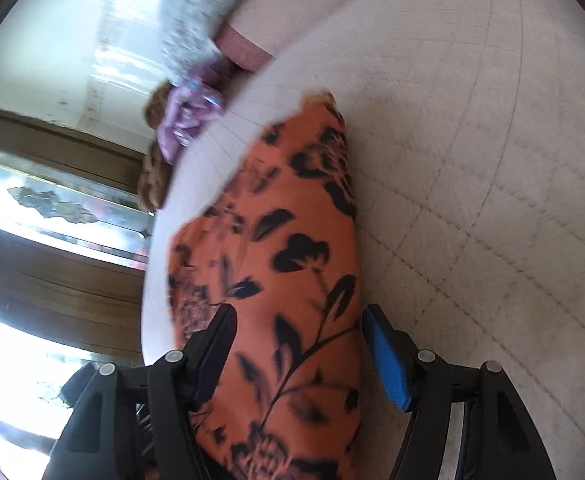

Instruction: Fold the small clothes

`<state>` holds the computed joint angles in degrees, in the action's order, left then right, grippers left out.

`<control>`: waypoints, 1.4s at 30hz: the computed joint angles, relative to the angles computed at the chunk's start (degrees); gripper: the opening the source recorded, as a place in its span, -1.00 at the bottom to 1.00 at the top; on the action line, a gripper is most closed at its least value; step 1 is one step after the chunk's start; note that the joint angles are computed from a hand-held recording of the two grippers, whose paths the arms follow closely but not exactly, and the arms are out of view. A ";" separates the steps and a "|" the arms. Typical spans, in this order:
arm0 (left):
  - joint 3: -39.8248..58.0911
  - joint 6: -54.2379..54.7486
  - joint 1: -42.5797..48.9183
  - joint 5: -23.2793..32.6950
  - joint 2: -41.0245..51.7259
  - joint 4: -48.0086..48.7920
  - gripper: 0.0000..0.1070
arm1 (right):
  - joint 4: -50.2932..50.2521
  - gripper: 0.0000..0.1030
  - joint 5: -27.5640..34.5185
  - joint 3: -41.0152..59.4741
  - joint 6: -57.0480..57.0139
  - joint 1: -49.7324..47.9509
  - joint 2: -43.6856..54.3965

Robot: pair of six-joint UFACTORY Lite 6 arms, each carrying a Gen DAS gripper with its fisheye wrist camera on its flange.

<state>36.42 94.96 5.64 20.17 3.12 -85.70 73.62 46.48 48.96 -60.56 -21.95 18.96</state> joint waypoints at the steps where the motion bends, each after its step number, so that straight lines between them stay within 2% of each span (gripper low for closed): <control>1: -0.19 1.43 0.37 0.44 0.05 -0.95 0.19 | -1.08 0.14 -0.97 0.55 0.13 2.02 0.85; 3: -0.70 5.09 1.28 1.66 0.28 -3.64 0.19 | -3.85 -0.12 -6.90 -1.17 1.23 6.29 -3.57; 5: -0.87 7.51 1.80 2.54 0.66 -5.29 0.20 | -6.81 -0.19 -11.50 -3.35 4.41 9.00 -9.02; 7: -1.44 9.53 2.64 3.65 0.19 -6.66 0.20 | -8.72 -0.17 -15.07 -4.11 5.64 10.90 -9.32; 8: -1.91 9.18 3.39 4.72 -0.57 -6.40 0.16 | -7.14 -0.06 -14.71 -4.04 4.18 10.23 -7.98; 10: -2.81 6.63 7.60 10.63 -2.54 -3.77 0.16 | -2.02 0.05 -8.32 -4.06 -0.15 5.74 -6.46; 12: -3.19 6.25 10.03 13.80 -3.27 -3.31 0.16 | -0.41 0.28 -4.12 -3.62 -0.87 2.28 -6.03; 15: -1.29 4.66 6.65 7.81 0.71 -2.04 0.15 | 3.27 0.39 -1.39 -0.36 -2.03 -0.68 -3.00; 17: -2.03 6.91 5.51 6.59 -0.08 -4.11 0.16 | 2.87 0.42 -0.65 5.22 1.22 -0.26 3.54; 19: -2.02 6.55 5.93 7.06 0.01 -3.49 0.16 | 0.72 -0.07 -1.63 10.12 4.90 1.78 9.09; 21: -2.18 6.47 6.70 7.67 -0.02 -3.06 0.16 | -3.30 -0.24 -8.23 9.55 7.04 6.23 5.05; 23: -2.68 6.91 6.53 7.57 -0.36 -3.50 0.16 | -8.01 -0.24 -16.67 6.11 9.23 11.84 -2.50; 25: -3.05 7.66 6.00 7.13 -0.87 -4.29 0.16 | -14.36 -0.23 -20.96 6.85 14.31 14.56 -0.92; 27: -2.25 7.11 6.99 8.64 -0.23 -3.51 0.16 | -11.12 -0.03 -18.76 7.33 12.67 11.98 0.76; 28: -1.99 7.07 8.29 10.40 0.41 -3.36 0.16 | -9.61 -0.02 -18.19 6.56 11.57 11.27 -0.62; 30: -1.02 3.20 12.30 15.73 1.29 -0.27 0.12 | -12.98 -0.02 -20.76 4.24 14.46 12.68 -5.03; 33: -0.50 -3.11 18.95 24.38 0.77 4.07 0.11 | -17.64 -0.02 -25.33 -1.91 18.37 15.90 -16.21; 34: -1.36 -3.69 20.14 25.33 -0.17 4.86 0.11 | -19.42 -0.02 -25.85 -3.80 20.46 17.18 -20.80; 35: -1.76 -5.56 20.28 24.10 -0.52 7.05 0.06 | -18.92 -0.02 -25.32 -5.42 20.46 17.82 -24.35; 37: -1.12 -9.96 18.37 18.94 1.64 10.84 -0.29 | -17.40 -0.02 -22.93 -7.69 20.22 20.35 -29.70; 39: 0.48 -12.74 20.15 20.63 4.37 13.14 -0.28 | -16.86 0.04 -20.74 -9.47 19.07 23.05 -31.32; 42: 1.27 -17.56 21.03 21.83 1.85 17.46 -0.31 | -15.99 0.06 -19.68 -10.50 18.52 26.57 -24.17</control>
<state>37.69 77.39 26.68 42.00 4.97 -68.24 57.63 26.80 38.46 -42.04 4.62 -5.20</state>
